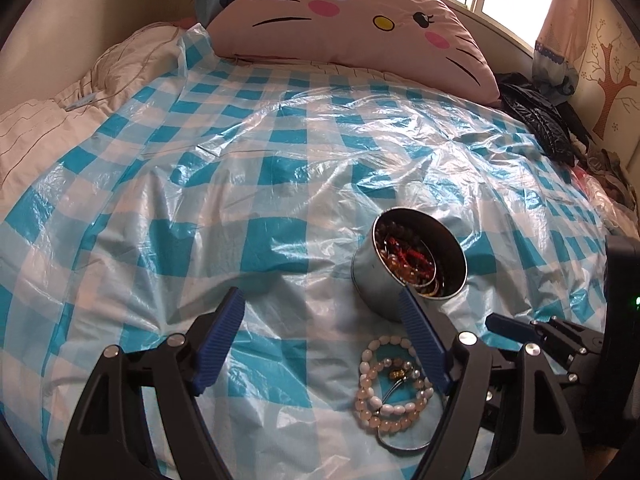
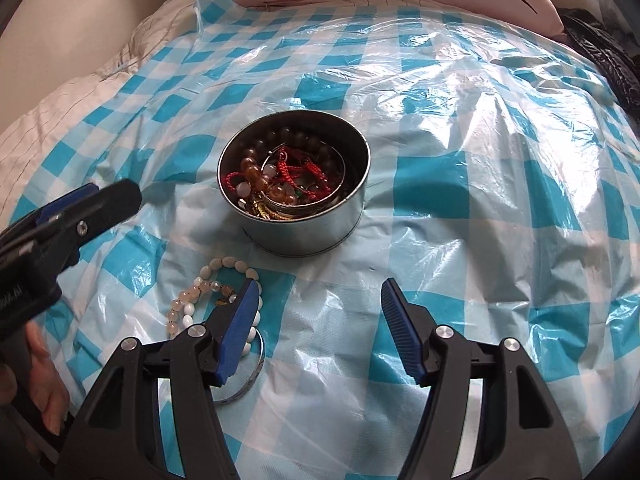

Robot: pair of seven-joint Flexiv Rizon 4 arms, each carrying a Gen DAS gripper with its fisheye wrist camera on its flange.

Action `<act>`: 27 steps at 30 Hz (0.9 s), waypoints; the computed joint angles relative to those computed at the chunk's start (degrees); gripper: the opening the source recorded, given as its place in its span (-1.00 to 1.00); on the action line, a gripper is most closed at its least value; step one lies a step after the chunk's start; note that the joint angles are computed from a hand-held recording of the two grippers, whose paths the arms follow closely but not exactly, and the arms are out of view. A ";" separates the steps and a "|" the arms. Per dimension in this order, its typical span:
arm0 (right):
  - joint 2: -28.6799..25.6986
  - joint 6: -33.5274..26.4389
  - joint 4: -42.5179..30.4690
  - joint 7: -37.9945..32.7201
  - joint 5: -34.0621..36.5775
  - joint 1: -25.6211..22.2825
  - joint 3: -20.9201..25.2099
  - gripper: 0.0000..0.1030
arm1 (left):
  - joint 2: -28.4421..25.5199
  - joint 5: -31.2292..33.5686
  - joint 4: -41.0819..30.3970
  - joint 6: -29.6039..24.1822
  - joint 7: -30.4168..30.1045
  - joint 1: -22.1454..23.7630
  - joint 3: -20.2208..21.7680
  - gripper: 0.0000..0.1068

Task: Organize jewelry
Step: 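Move both open tools back toward the white pearl bracelet beside the tin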

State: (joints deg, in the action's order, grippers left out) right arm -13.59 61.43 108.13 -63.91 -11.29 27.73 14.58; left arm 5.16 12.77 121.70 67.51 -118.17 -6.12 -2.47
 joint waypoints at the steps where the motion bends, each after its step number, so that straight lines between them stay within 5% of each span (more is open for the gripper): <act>1: -0.30 -0.55 -0.45 -0.75 0.49 -0.08 0.29 0.18 | 0.47 0.83 0.08 -0.76 0.00 -0.08 -0.22 0.43; 8: -2.06 -4.76 -0.14 4.40 -13.03 4.25 -3.54 0.31 | 1.61 1.53 0.81 -2.60 -0.37 -0.03 -0.50 0.43; 15: 1.08 -7.06 2.41 11.43 -13.44 1.17 -3.54 0.31 | 1.97 1.00 1.26 -3.71 1.06 -0.29 -0.90 0.43; 27: 0.98 -8.45 2.11 13.27 -14.17 0.10 -3.23 0.34 | -4.22 0.05 -3.10 -7.30 15.86 -5.30 -2.77 0.43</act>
